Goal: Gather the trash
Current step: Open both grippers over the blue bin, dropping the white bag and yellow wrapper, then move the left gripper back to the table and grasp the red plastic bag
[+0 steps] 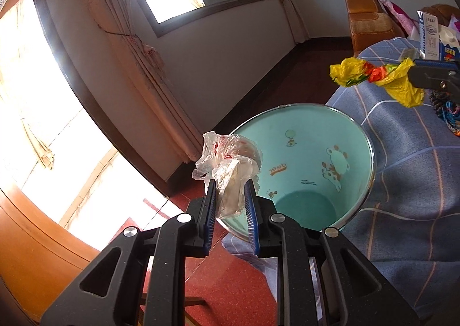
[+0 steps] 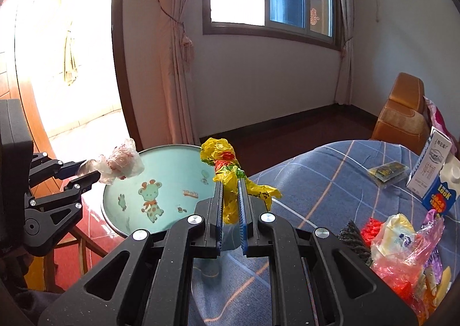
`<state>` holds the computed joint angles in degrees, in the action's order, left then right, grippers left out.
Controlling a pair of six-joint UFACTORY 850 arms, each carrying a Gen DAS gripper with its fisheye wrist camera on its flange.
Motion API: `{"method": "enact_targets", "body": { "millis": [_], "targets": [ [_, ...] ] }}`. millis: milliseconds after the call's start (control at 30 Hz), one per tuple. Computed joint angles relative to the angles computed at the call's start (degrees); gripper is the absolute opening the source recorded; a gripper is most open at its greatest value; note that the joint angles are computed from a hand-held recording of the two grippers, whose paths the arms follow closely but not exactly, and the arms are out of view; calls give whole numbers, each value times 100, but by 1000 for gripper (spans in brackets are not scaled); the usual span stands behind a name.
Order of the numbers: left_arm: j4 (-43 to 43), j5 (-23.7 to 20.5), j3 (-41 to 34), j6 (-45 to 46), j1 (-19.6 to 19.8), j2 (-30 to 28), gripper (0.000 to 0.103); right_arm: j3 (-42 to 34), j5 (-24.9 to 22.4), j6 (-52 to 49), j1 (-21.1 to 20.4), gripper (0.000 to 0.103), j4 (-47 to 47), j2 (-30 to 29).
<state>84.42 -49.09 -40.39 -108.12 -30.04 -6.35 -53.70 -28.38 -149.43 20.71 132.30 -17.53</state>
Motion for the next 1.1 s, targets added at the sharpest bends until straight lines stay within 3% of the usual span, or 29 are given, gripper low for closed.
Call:
{"method": "enact_targets", "body": {
  "millis": [467, 633, 767, 833, 933, 1033, 1100],
  "targets": [
    [167, 156, 3, -197, 72, -10, 23, -215, 199, 61, 211, 10, -191, -195],
    [209, -8, -3, -262, -15, -52, 56, -300, 141, 98, 252, 16, -347, -274],
    [194, 18, -18, -241, -50, -91, 58, -364, 17, 348, 223, 33, -480, -348],
    [172, -38, -32, -252, -70, -114, 67, -385, -4, 536, 201, 38, -613, -374],
    [169, -53, -25, -260, -60, -103, 68, -338, 3, 435, 168, 40, -477, -352],
    [170, -193, -19, -330, -77, -98, 86, -208, 62, 199, 102, 43, -147, -241],
    [151, -215, -28, -330, -104, -103, 89, -98, 111, 126, 14, 46, 65, -123]
  ]
}}
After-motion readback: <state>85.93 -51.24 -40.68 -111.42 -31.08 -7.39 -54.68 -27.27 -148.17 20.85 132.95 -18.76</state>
